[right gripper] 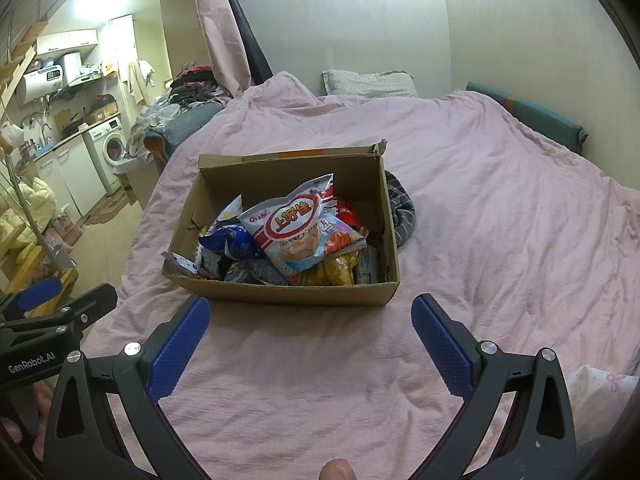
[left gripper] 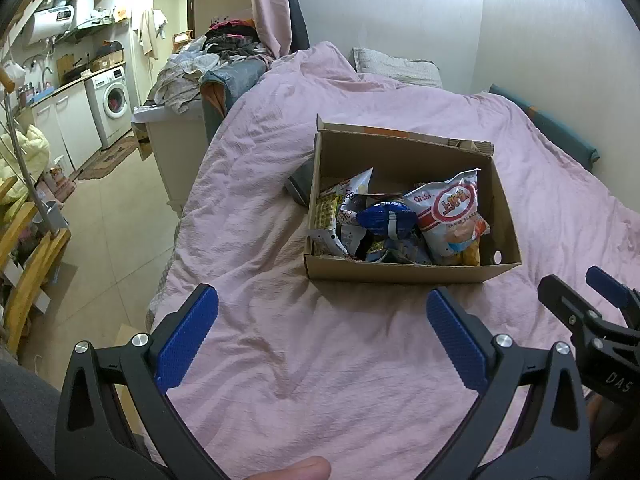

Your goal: Organize snacks

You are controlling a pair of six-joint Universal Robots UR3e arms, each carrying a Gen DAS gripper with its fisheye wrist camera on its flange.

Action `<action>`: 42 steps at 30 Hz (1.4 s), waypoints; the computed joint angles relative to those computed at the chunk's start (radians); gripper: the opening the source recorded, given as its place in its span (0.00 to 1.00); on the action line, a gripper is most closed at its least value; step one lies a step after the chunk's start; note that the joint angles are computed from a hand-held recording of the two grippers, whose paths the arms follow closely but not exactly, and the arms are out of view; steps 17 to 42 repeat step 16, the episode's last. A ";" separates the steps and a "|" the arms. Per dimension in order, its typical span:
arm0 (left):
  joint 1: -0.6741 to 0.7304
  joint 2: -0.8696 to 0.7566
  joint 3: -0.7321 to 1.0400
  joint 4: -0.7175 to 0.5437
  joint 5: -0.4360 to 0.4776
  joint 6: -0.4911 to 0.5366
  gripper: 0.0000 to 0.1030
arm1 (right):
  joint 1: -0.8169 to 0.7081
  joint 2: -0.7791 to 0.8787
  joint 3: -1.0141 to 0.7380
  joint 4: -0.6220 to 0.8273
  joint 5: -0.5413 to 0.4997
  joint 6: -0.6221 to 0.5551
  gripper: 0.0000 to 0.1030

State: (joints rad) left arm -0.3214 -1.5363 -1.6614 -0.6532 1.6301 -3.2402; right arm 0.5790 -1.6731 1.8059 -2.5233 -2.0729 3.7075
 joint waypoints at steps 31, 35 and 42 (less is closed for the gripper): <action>-0.010 -0.003 0.002 0.004 -0.005 -0.010 1.00 | -0.002 -0.021 0.016 -0.003 -0.005 0.018 1.00; -0.010 -0.003 0.002 0.004 -0.005 -0.010 1.00 | -0.002 -0.021 0.016 -0.003 -0.005 0.018 1.00; -0.010 -0.003 0.002 0.004 -0.005 -0.010 1.00 | -0.002 -0.021 0.016 -0.003 -0.005 0.018 1.00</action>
